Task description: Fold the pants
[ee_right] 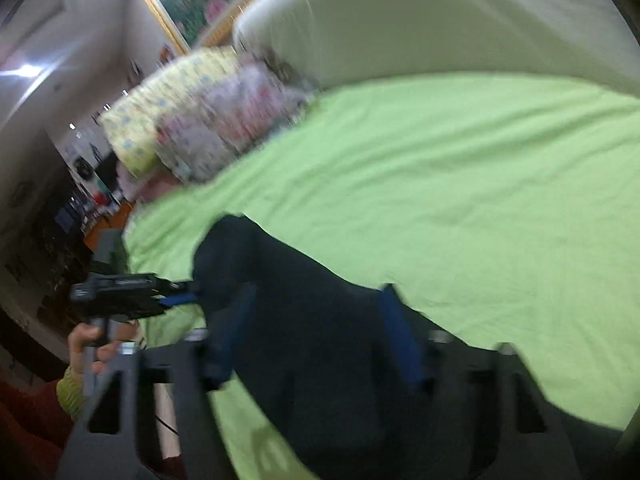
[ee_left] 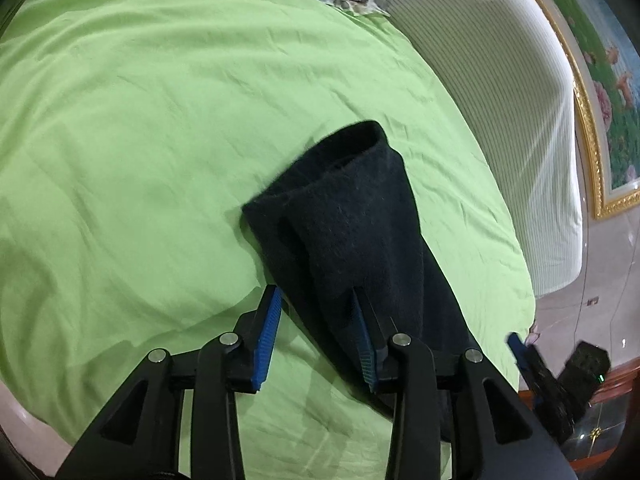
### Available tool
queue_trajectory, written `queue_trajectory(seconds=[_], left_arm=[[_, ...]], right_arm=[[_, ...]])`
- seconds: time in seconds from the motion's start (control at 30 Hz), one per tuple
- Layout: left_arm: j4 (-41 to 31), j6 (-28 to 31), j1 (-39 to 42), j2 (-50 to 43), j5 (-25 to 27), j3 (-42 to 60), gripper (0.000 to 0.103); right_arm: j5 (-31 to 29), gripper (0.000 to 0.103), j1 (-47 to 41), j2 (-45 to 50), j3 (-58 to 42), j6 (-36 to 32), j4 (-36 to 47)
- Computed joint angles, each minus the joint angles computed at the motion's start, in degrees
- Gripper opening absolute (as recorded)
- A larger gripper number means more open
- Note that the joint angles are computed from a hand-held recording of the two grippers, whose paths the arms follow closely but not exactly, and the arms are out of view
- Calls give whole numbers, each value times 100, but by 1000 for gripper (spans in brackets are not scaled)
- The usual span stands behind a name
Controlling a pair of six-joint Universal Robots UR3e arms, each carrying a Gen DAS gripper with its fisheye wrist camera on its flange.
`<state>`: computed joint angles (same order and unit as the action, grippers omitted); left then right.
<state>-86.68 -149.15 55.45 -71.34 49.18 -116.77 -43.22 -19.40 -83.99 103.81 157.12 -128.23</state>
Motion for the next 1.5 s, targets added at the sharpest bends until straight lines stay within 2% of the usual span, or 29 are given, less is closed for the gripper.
queue_trajectory(seconds=[0.1,0.33,0.5,0.53,0.63,0.87,0.97,1.03,1.13,1.23,1.37,1.43,1.5], left_arm=[[189,32,73,-216,-2,-27,37],[734,-74,-64,-860,-149,-38,37],[958,-199,-150,-1151,-297,17,39],[948,-205,-158,-1144,-323,24,39],[1088,-305,-219,-1052,-345,-58,44],[1088,-465,-271,-1095,-523,-42,46],[1438,-639,-444,-1158,-470,-78,31],[1400,-626,-421,-1134,-528,-96,22],[877,-112,-129,-711,-735,-164,16],[-666,1141,485,-89,-1099,1,16],[-1850,2282,982,196,-1289,281,16],[-1625,2212,958,105,-1273,273,16],[-1058,1948,843,43,-1229,120,16]], right_arm=[[-391,53,257,869,-726,55,195],[-1159,53,773,2071,-2230,-191,975],[-1136,53,811,2453,-2667,-473,1421],[-1138,49,813,2454,-2703,-564,1501],[-1049,29,850,2430,-2744,-882,1815],[-1072,21,874,2232,-2345,-852,1379],[-1199,17,915,2043,-2067,-741,998],[-1318,15,952,1885,-1903,-680,742],[-1386,13,953,1560,-1672,-558,369],[-1286,11,835,1217,-1414,-334,-64],[-1326,10,821,1159,-1322,-42,-591],[-1522,10,959,1310,-1376,70,-862],[-1801,10,1158,1445,-1407,131,-1100]])
